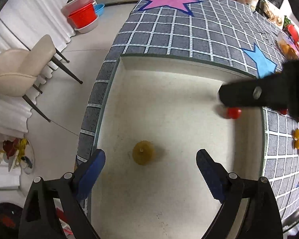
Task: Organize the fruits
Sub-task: 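Carry both fruits to the white tray and open both tools to release, then grasp a red tomato with the left tool while the right tool grasps another red tomato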
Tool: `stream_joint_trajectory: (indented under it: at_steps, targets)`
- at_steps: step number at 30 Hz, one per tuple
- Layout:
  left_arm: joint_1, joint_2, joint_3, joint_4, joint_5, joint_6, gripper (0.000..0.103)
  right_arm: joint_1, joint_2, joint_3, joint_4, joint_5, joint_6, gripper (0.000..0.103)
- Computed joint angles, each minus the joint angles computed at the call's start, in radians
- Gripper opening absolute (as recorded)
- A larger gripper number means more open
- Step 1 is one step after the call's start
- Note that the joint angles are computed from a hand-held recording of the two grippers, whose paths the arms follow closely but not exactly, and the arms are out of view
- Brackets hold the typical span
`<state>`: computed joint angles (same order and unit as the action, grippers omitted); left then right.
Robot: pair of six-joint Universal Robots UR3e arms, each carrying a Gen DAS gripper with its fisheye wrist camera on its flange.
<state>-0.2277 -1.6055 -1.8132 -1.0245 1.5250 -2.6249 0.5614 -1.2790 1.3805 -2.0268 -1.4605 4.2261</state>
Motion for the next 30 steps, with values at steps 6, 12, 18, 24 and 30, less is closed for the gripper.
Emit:
stream_joint_trajectory:
  at_steps: [6,12,18,24,30]
  targets:
    - [-0.057,0.022,0.035,-0.062,0.005,0.018,0.093,-0.003,-0.194,0.161,0.048,-0.047,0.076,0.085]
    - [-0.163,0.031,0.097,-0.125,-0.010,0.012,0.093,0.020,-0.465,0.385,0.156,-0.086,0.205,0.085]
    - [-0.297,-0.001,0.196,-0.178,-0.036,-0.032,0.093,0.057,-0.743,0.562,0.307,-0.107,0.372,0.085]
    - [-0.433,-0.096,0.300,-0.199,-0.027,-0.105,0.093,0.104,-0.969,0.651,0.501,-0.122,0.534,0.085]
    - [-0.535,-0.225,0.370,-0.199,0.029,-0.173,0.093,0.118,-1.113,0.687,0.656,-0.114,0.597,0.085]
